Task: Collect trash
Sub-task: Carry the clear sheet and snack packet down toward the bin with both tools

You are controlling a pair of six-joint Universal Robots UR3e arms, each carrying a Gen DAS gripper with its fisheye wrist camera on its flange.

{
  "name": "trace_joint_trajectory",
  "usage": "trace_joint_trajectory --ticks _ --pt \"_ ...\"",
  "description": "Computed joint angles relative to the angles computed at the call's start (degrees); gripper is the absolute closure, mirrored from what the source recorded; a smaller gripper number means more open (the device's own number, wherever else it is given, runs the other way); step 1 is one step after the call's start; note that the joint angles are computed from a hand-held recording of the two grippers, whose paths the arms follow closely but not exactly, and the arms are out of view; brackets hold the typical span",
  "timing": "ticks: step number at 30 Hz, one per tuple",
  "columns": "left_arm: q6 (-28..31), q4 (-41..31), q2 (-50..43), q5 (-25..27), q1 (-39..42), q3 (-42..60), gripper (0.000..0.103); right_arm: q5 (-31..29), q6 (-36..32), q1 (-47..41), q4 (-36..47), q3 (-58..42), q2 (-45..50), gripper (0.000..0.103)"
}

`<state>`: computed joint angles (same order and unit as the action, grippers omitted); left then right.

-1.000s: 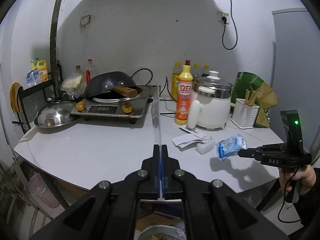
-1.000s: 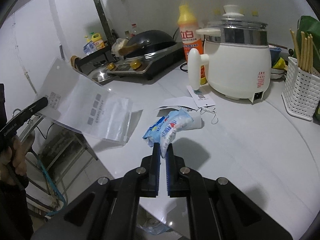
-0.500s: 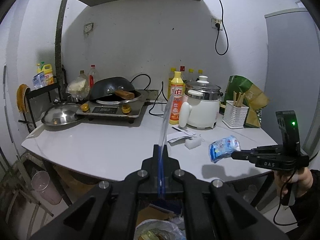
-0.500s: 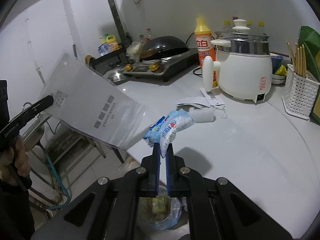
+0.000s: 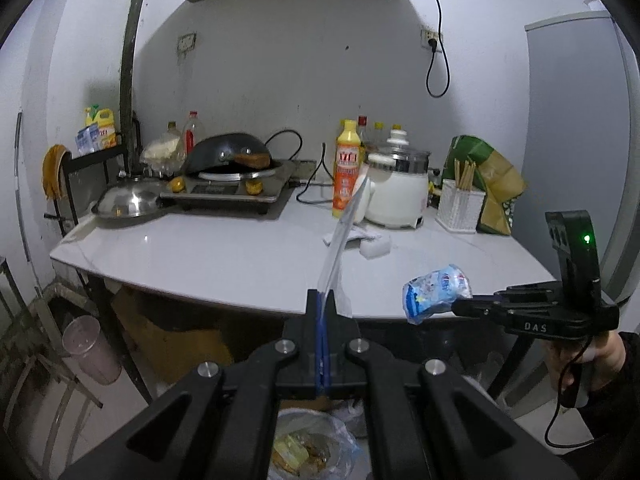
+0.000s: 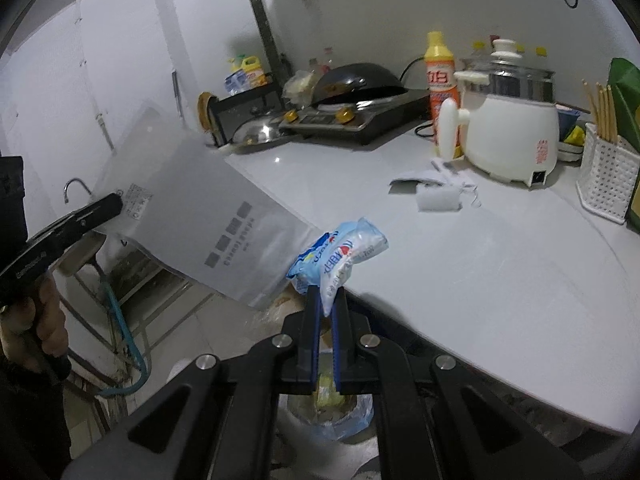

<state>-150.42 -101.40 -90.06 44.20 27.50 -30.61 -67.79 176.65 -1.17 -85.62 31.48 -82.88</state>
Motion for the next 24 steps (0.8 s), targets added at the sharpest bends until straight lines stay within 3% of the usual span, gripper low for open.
trace_joint_trajectory --ticks 11,24 --pt "3.0 8.5 10.4 5.0 -1.8 -27.2 0.103 -3.1 1.4 7.0 -8.4 19.1 -5.4 0.099" --pt "0.8 18.5 9.2 12.0 -6.9 -43.6 0.103 -4.5 1.1 10.0 -12.8 28.6 -2.6 0.099"
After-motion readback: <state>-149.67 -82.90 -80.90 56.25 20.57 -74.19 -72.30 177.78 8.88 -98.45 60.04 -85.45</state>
